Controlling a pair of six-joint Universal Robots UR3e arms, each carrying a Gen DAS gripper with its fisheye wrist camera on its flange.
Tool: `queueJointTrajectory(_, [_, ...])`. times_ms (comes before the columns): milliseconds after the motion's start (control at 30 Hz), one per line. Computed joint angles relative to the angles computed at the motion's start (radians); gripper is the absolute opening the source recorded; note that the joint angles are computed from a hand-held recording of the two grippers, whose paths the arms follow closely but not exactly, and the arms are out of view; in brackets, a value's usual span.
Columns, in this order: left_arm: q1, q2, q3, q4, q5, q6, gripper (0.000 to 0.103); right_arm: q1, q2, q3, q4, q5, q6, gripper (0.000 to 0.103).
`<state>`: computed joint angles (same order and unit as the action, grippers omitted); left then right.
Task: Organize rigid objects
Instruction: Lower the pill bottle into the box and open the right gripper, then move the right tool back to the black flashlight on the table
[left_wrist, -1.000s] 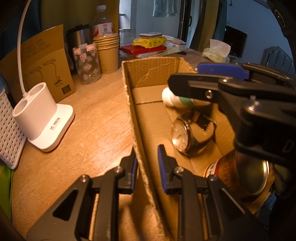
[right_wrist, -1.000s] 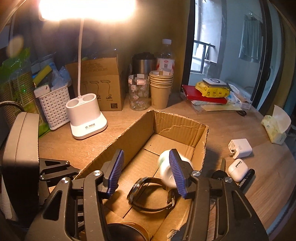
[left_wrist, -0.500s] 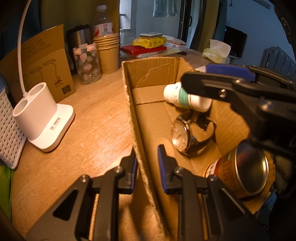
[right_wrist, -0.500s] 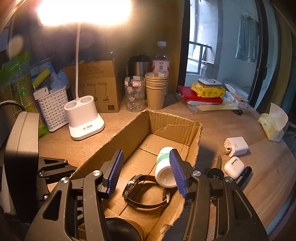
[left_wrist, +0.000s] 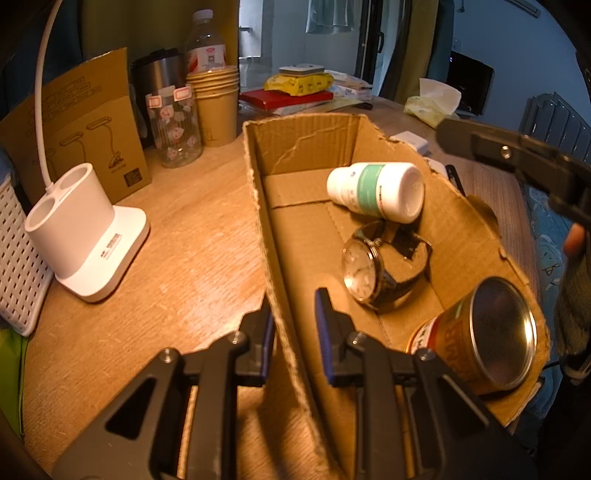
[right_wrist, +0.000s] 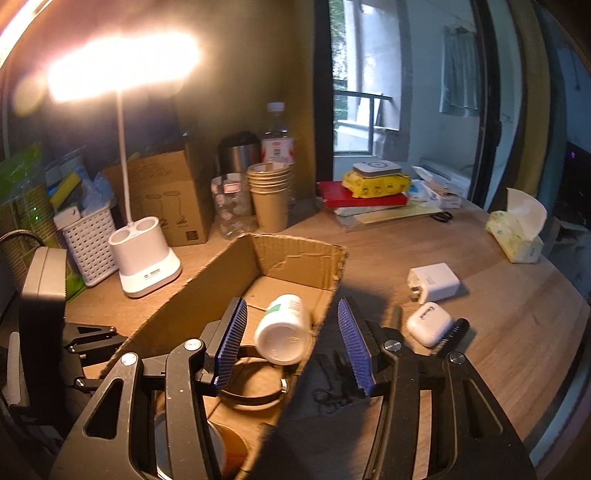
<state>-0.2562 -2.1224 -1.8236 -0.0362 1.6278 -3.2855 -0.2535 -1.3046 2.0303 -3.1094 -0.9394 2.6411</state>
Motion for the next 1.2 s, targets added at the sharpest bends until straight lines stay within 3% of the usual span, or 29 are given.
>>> queueJointTrajectory(267, [0.009, 0.003, -0.005, -0.004, -0.015, -0.002, 0.022, -0.077, 0.0, 0.011, -0.013, 0.024, 0.028, 0.055])
queueJointTrajectory(1200, [0.019, -0.007, 0.002, -0.014, -0.036, -0.004, 0.022, -0.149, 0.144, -0.07, -0.08, -0.055, 0.078, 0.055])
